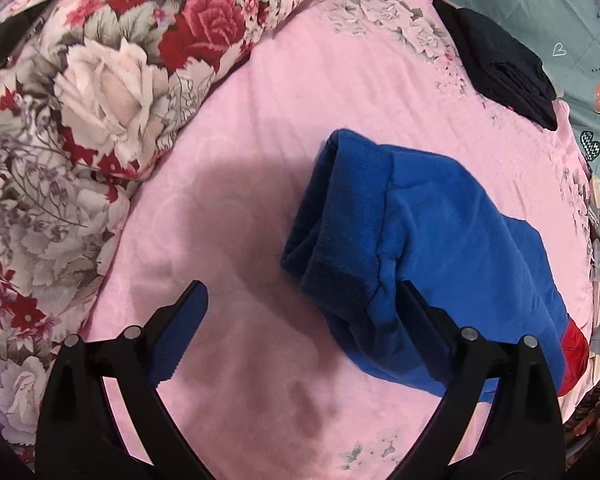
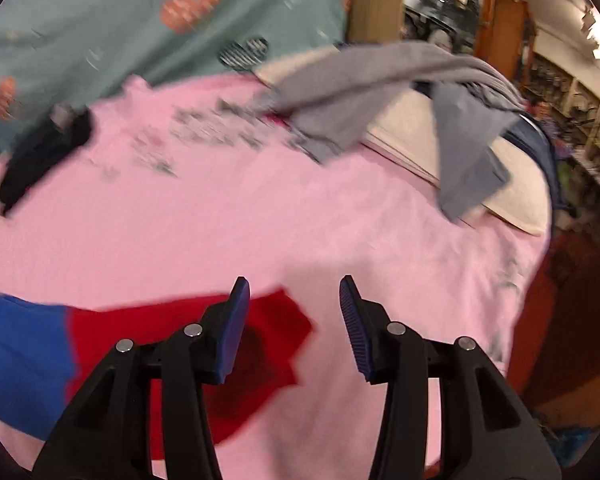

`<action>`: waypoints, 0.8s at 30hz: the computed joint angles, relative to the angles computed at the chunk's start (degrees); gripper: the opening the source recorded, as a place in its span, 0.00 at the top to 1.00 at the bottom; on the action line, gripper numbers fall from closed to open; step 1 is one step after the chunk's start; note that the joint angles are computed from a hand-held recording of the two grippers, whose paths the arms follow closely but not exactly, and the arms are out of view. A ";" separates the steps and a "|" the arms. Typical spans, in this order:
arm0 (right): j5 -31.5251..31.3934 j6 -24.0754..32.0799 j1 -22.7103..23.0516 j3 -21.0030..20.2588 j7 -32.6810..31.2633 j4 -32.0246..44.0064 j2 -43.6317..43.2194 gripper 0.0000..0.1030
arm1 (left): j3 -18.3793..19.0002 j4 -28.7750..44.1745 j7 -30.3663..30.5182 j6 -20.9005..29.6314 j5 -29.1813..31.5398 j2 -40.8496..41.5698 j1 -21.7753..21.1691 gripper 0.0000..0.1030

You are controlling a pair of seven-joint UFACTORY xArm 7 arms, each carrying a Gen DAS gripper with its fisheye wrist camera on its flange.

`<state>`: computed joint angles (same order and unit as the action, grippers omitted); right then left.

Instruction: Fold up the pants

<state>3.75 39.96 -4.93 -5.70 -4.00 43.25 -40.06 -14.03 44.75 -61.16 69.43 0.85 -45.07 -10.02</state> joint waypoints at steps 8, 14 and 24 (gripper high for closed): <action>17.51 8.13 18.41 -0.71 -13.92 3.17 5.02 0.55 | 0.36 -1.91 -3.24 -3.08 -6.67 -3.35 -2.92 0.07; 21.42 7.89 20.73 3.81 -14.28 4.03 9.12 0.54 | 0.80 -2.83 -1.66 -8.81 -9.91 -2.79 -5.23 0.09; 22.63 8.95 18.27 1.10 -15.03 -0.18 4.37 0.54 | 2.05 -1.87 -2.40 -12.20 -12.33 1.95 -5.75 0.51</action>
<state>26.37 48.91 13.35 -4.60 -19.03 43.08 -35.69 -11.98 42.88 -63.55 57.23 -11.48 -43.12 -15.77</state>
